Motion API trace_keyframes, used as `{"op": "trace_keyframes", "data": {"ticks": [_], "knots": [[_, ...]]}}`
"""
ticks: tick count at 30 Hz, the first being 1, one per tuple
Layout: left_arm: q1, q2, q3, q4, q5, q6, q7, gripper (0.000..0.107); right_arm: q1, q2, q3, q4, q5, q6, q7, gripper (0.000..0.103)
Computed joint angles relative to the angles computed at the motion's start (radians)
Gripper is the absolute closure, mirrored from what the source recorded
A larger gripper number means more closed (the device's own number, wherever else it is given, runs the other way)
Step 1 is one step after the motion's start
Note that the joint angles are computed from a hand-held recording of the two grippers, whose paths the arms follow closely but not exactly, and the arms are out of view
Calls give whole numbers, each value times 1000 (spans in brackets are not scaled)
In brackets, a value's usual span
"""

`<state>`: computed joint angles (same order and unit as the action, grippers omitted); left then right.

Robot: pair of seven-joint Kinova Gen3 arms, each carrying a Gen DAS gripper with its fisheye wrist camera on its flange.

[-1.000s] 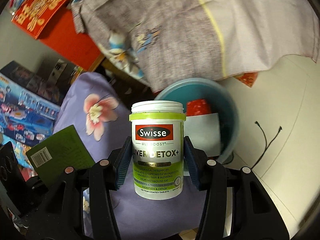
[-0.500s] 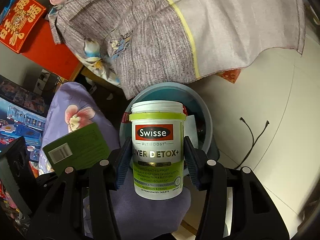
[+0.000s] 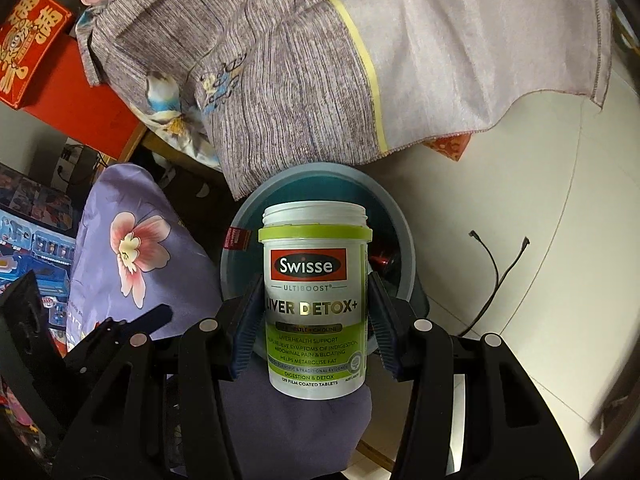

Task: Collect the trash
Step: 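Carry the green box and Swisse bottle over the bucket and open both tools, then move both open tools back over the remaining trash on the table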

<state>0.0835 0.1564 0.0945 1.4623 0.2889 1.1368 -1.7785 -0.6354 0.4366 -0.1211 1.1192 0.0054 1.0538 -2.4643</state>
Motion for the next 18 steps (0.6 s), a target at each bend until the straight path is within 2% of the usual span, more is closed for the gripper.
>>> {"op": "trace_keyframes", "data": {"ticks": [9,12,18], "knots": [[-42,-32,-25,42,27,11,9,14,-5,40,-3,-44,-9,24,21,54],[-52,-42,-29,57,39,12,4,13,-7,54,-2,-59,-14,31,27,42],[-53,-50,-30,76,38,15,2,12,-19,66,1,-76,-15,52,24,35]]}}
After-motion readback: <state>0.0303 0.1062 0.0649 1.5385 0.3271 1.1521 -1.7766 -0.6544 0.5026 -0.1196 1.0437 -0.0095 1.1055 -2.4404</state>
